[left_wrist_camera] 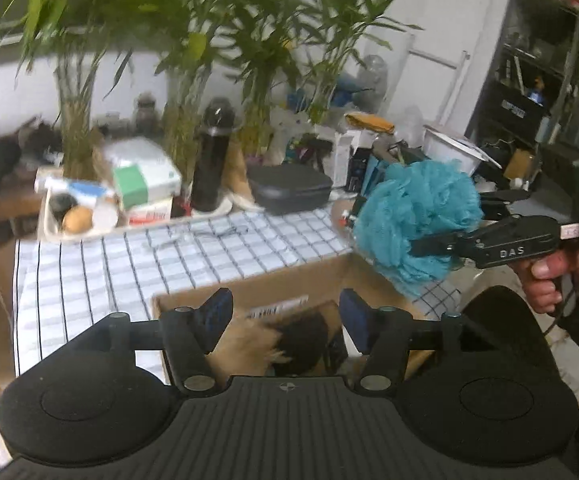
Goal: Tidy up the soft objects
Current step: 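Carry the loofah with the right gripper while the left carries the pouch to the box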
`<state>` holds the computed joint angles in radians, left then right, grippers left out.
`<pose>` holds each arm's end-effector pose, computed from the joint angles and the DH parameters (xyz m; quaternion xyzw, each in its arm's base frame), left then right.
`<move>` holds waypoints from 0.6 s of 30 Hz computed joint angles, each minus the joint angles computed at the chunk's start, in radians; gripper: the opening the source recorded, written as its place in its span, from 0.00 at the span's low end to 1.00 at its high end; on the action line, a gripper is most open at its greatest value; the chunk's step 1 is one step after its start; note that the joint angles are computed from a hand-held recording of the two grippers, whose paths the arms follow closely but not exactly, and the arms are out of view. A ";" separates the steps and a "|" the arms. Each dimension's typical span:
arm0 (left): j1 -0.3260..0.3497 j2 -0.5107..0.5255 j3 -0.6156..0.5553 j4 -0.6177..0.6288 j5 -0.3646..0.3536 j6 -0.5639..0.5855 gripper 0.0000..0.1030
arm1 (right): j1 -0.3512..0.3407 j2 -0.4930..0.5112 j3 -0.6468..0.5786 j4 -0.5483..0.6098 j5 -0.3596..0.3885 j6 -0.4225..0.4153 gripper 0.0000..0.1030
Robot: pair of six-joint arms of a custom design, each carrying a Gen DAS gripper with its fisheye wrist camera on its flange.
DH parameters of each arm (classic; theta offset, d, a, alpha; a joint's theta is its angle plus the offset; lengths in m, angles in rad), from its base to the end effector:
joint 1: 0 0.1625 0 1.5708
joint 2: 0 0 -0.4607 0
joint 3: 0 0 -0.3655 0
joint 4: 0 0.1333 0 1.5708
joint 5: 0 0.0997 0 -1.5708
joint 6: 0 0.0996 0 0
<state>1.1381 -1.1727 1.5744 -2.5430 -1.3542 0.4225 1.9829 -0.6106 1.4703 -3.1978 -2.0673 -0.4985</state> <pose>-0.1327 -0.6563 0.4162 0.3679 0.8807 -0.2803 0.1023 0.3785 -0.6515 0.1559 0.3127 -0.8477 0.3527 0.2433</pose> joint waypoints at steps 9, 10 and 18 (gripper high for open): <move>0.020 -0.046 0.042 0.000 0.041 -0.062 0.56 | 0.010 -0.014 0.066 -0.023 -0.013 0.023 0.64; 0.022 -0.052 0.048 -0.003 0.044 -0.066 0.56 | 0.011 -0.014 0.069 -0.024 -0.012 0.025 0.64; 0.030 -0.068 0.061 -0.001 0.047 -0.097 0.56 | 0.028 -0.001 0.043 -0.007 0.006 0.007 0.64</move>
<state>1.1686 -1.2410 1.6355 -2.5437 -1.3069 0.3258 2.0107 -0.6117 1.5131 -3.2047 -2.0612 -0.4910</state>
